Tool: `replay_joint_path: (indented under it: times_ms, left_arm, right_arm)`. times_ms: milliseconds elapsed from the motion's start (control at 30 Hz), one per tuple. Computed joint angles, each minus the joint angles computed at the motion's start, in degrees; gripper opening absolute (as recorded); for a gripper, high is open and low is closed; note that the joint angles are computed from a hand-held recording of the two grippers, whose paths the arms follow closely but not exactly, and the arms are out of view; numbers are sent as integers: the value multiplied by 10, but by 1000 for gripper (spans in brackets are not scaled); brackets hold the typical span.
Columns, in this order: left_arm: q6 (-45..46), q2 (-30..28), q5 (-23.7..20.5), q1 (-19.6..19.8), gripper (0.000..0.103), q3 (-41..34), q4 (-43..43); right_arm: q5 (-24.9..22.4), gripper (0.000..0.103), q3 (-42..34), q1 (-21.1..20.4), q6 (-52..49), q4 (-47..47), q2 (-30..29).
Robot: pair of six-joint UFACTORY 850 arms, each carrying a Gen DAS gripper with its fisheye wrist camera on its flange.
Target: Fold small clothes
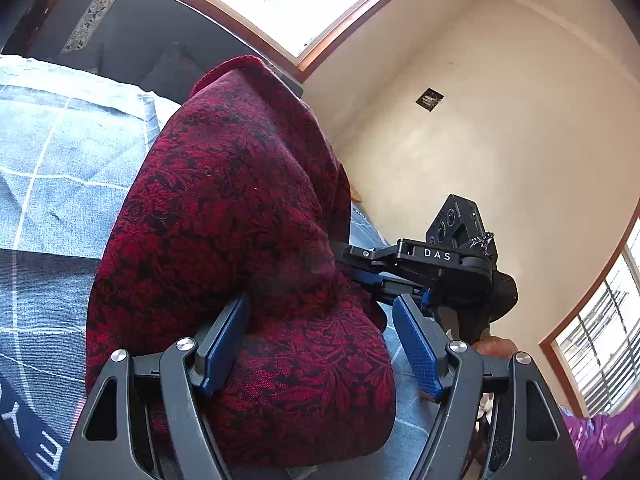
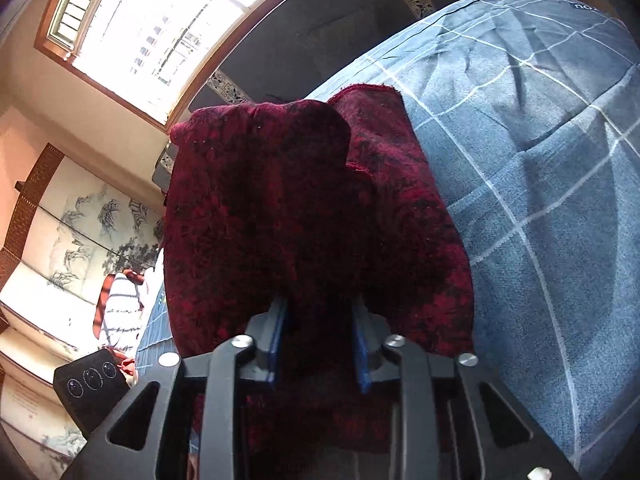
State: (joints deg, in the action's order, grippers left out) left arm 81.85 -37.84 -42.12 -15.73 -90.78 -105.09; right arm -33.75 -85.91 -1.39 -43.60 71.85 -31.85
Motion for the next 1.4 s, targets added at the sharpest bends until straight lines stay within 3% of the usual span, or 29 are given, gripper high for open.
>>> replay_joint_path:
  times_ms: [233, 300, 433, 467, 500, 600, 767, 800, 900, 933, 967, 1000, 1033, 1167, 1267, 1400]
  left_arm:
    - [13, 10, -43, 20, 73, 38, -91]
    - [6, 10, -36, 22, 74, 41, -95]
    - [9, 7, -21, 17, 74, 33, -85]
    - [16, 8, -13, 14, 74, 32, -85]
    - [21, 8, -7, 12, 76, 31, -85]
    - [24, 8, 1, 9, 79, 26, -76]
    - [17, 1, 0, 10, 80, 17, -72]
    - [16, 0, -1, 9, 81, 15, -71]
    - [16, -1, 0, 10, 82, 12, -69]
    - [17, -3, -1, 10, 82, 10, -70]
    - [17, -4, -1, 9, 82, 8, -72]
    - [19, -3, -6, 11, 82, 11, -77]
    - [17, -3, -17, 14, 82, 14, -81]
    - [9, -12, -68, 19, 82, 10, -82]
    - [14, -11, -29, 4, 84, -7, -27]
    - [-1, -19, -38, 1, 89, -23, 6]
  right_arm:
    - [-41, 13, -157, 12, -30, -34, -52]
    - [-33, 0, -193, 5, -31, -40, -61]
    - [-59, 1, -240, -31, 10, -44, -92]
    - [-47, 2, -240, -31, 38, -78, -92]
    - [-57, 8, -232, -34, 52, -87, -92]
    - [-104, 11, -195, -34, 73, -93, -88]
    - [-127, 12, -87, -30, -27, 39, -42]
    - [-127, 19, -80, -25, -31, 47, -37]
    - [-125, 65, -103, -8, -8, 21, -47]
    - [-117, 65, -116, 0, 5, 4, -54]
    - [-113, 60, -131, 7, 17, -16, -63]
    - [-121, 20, -150, 13, 28, -37, -74]
    - [-121, 13, -158, 17, 40, -52, -79]
    - [-33, 11, -56, 17, -80, 16, 8]
    - [2, 11, 19, 8, -109, 42, 50]
    - [-5, 11, 89, -14, -115, 100, 61]
